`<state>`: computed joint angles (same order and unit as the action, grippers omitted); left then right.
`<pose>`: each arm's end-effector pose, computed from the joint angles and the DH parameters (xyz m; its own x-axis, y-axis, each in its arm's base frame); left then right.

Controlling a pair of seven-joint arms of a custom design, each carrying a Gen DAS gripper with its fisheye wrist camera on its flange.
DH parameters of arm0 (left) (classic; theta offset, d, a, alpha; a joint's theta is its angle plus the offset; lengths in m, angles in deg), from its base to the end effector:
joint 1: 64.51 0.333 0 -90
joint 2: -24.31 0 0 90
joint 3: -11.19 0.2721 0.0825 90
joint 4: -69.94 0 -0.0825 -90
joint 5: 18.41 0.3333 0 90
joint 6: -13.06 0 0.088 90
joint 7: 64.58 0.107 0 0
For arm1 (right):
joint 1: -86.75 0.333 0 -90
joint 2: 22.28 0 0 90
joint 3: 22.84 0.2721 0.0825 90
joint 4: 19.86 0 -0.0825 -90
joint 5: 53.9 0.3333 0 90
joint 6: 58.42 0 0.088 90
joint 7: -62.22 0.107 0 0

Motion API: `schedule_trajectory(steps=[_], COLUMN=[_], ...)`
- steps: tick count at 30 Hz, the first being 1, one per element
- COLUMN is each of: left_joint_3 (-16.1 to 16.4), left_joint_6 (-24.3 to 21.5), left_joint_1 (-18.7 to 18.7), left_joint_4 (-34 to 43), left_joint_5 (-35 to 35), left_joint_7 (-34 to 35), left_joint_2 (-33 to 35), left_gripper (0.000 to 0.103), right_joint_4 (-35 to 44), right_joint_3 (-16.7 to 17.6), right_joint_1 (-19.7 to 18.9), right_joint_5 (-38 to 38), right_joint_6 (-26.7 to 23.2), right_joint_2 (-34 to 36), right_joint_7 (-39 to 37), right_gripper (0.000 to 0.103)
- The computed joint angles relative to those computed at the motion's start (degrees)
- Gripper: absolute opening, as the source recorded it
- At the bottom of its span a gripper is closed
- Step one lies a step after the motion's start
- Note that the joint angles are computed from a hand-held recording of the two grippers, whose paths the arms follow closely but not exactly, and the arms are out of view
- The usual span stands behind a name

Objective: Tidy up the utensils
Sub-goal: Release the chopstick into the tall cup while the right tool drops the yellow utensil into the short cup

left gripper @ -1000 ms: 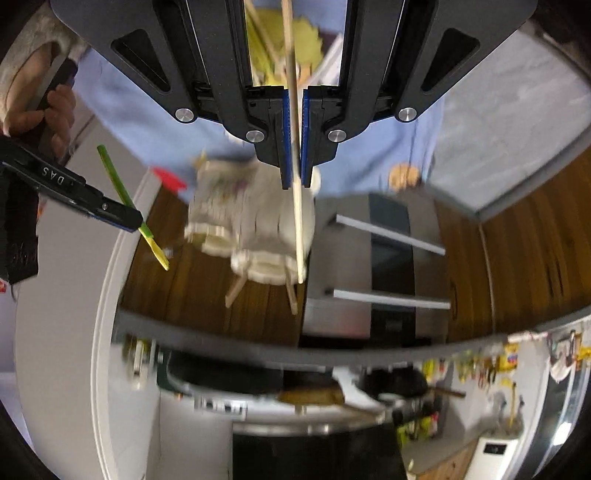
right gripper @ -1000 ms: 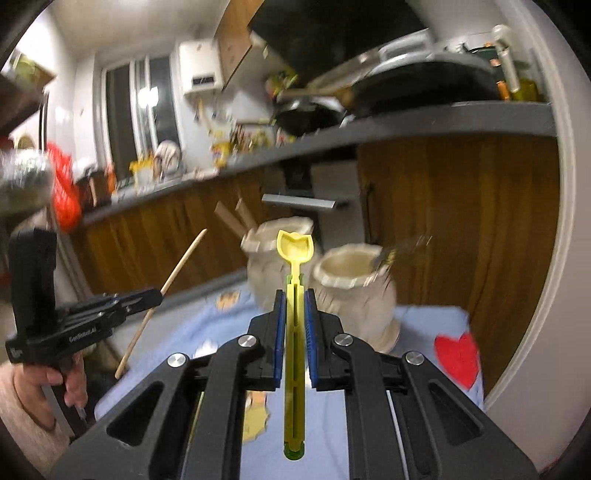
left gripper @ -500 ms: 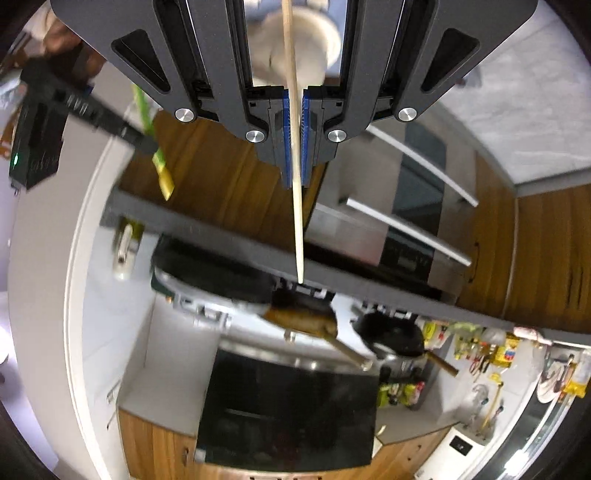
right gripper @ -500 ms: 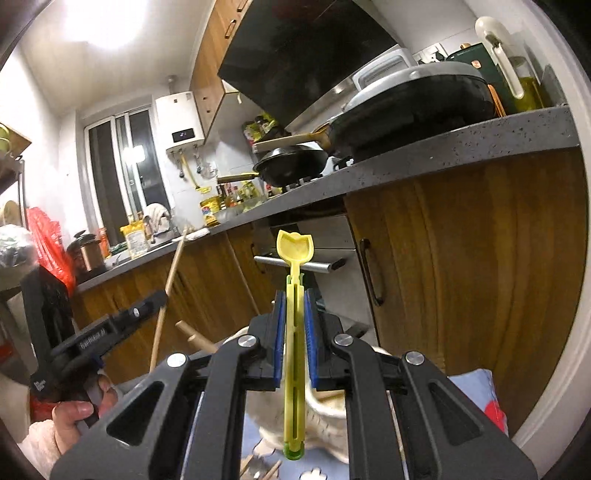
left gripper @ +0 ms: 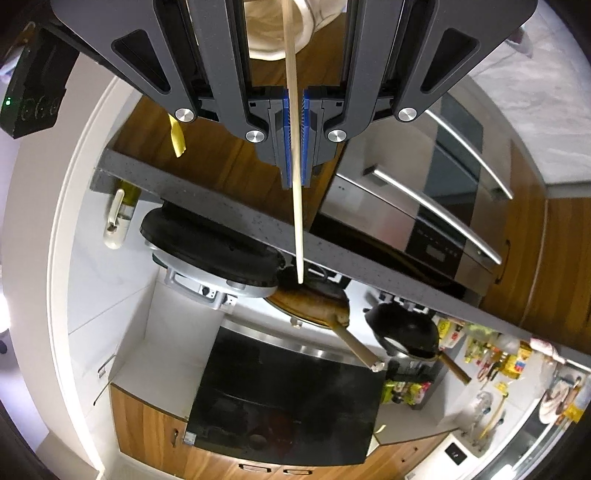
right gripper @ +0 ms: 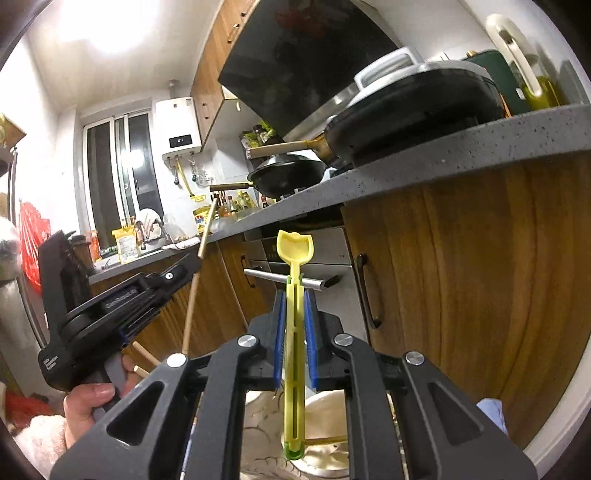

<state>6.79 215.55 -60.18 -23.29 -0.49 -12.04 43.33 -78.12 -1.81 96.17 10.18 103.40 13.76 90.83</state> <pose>0.6106 -0.0292 0.5979 -0.1030 -0.9193 0.3799 -0.0521 -0.3764 -0.9250 0.6591 0.2197 0.5809 0.6559 -0.7016 -0.2785 -0.2752 0.1213 -0.9537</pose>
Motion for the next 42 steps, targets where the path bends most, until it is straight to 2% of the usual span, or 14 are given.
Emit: schedule_trajectory(steps=[2, 5, 8, 11, 13, 16, 18, 20, 25, 28, 32, 36, 39, 42], left_joint_3=[-0.93, -4.50, -4.63, -7.70, -6.91, -8.44, -7.48, -9.28, -6.24, -3.07, -1.25, 0.13, 0.96, 0.73], left_joint_6=[0.18, -0.08, 0.41, 1.37, 1.62, 1.57, 1.55, 1.33, 1.09, 2.00, 5.32, 7.20, 7.83, 8.05], left_joint_1=[0.82, 4.50, 5.07, 9.08, 8.76, 11.03, 10.51, 12.91, 11.62, 9.37, 9.39, 9.60, 9.01, 10.06], left_joint_4=[0.56, 1.11, 0.04, -0.44, -0.80, -0.33, -0.67, -0.34, -5.03, -10.01, -14.71, -16.60, -17.63, -16.30], left_joint_5=[0.83, 5.73, 8.47, 14.81, 15.62, 20.11, 21.11, 25.52, 26.07, 22.98, 22.92, 24.73, 24.02, 28.31], left_joint_7=[-0.82, -4.22, -5.19, -9.96, -11.12, -15.40, -16.13, -19.82, -21.78, -19.93, -22.35, -25.76, -24.81, -29.14], left_joint_2=[0.80, 1.49, 0.82, 0.53, 0.20, 0.13, -0.59, -0.97, -5.30, -8.56, -10.92, -11.63, -11.81, -11.18], left_gripper=[0.005, 0.005, 0.005, 0.005, 0.005, 0.005, 0.005, 0.005, 0.006, 0.008, 0.010, 0.010, 0.010, 0.010], right_joint_4=[-0.43, -1.63, -4.53, -5.25, -5.15, -4.91, -4.91, -5.25, -4.70, -2.21, 0.69, 1.53, 1.35, -1.09], right_joint_3=[1.61, 2.51, 3.31, 2.17, 1.19, 0.08, -0.13, 0.23, -1.33, -2.89, -3.71, -2.54, -2.15, 1.04], right_joint_1=[-0.76, -1.46, -2.90, -2.60, -2.02, -1.43, -1.53, -2.04, -1.30, 1.21, 4.18, 5.99, 6.28, 4.35], right_joint_5=[2.19, 5.09, 10.10, 12.98, 13.57, 13.66, 14.11, 15.74, 15.73, 11.13, 3.74, -1.33, -5.34, -6.19], right_joint_6=[0.57, 0.86, 0.50, 0.06, -0.42, -1.14, -1.72, -2.28, -4.56, -2.02, 3.75, 11.23, 12.74, 15.06], right_joint_2=[-0.13, -0.89, -2.98, -3.68, -3.76, -3.84, -3.98, -4.48, -4.74, -2.73, 0.55, 2.96, 3.84, 2.97], right_joint_7=[-3.80, -7.45, -11.84, -13.92, -13.88, -13.29, -13.18, -14.39, -11.50, -7.00, -3.68, -6.31, -4.88, -6.78], right_gripper=[0.010, 0.010, 0.010, 0.010, 0.010, 0.010, 0.010, 0.010, 0.010, 0.010, 0.010, 0.010, 0.010, 0.010])
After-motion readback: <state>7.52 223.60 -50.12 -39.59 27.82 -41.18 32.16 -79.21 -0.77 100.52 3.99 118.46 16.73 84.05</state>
